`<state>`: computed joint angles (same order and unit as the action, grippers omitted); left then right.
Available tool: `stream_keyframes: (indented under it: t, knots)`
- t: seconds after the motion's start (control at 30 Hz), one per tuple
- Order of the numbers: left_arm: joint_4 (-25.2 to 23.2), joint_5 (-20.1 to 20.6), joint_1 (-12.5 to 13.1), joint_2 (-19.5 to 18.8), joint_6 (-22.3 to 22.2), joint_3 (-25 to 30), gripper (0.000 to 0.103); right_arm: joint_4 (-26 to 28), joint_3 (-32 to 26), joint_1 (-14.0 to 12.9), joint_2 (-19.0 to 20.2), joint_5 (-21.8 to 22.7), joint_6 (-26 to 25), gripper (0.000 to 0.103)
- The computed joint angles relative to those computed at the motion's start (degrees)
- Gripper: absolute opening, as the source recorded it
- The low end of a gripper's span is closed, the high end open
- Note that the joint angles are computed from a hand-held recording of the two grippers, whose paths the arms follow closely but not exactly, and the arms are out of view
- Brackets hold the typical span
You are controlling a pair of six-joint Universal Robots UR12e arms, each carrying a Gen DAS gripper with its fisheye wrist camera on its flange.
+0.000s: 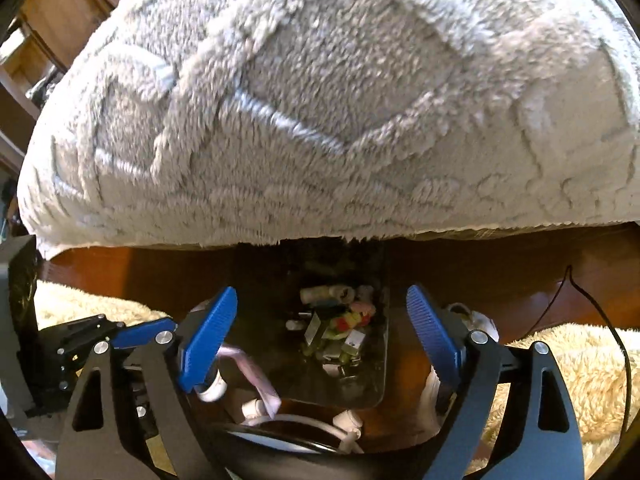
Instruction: Collect trash
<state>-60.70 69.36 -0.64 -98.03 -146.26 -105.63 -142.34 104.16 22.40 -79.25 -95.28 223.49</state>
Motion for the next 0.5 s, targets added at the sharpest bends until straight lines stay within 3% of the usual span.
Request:
stream_keyframes:
  t: [0.07,0.17,0.33,0.5]
  knots:
    - [1.2,-0.6,0.4,0.4,-0.8,-0.2,0.078,0.3,0.1,0.1,-0.6,-1.0,0.1,0.091]
    - [3.1,-1.5,0.8,1.1,-1.2,-0.7,0.089,0.9,-0.1,0.7,-1.3,-4.0,0.7,0.096]
    - [5.1,-2.0,1.3,2.6,-1.9,-1.1,0.093,1.7,-0.1,0.8,-3.1,-7.6,1.0,0.099]
    - [10.4,-2.9,1.1,4.8,-2.5,-1.6,0.095,1.6,-1.0,2.1,-5.3,-15.6,-0.1,0.099]
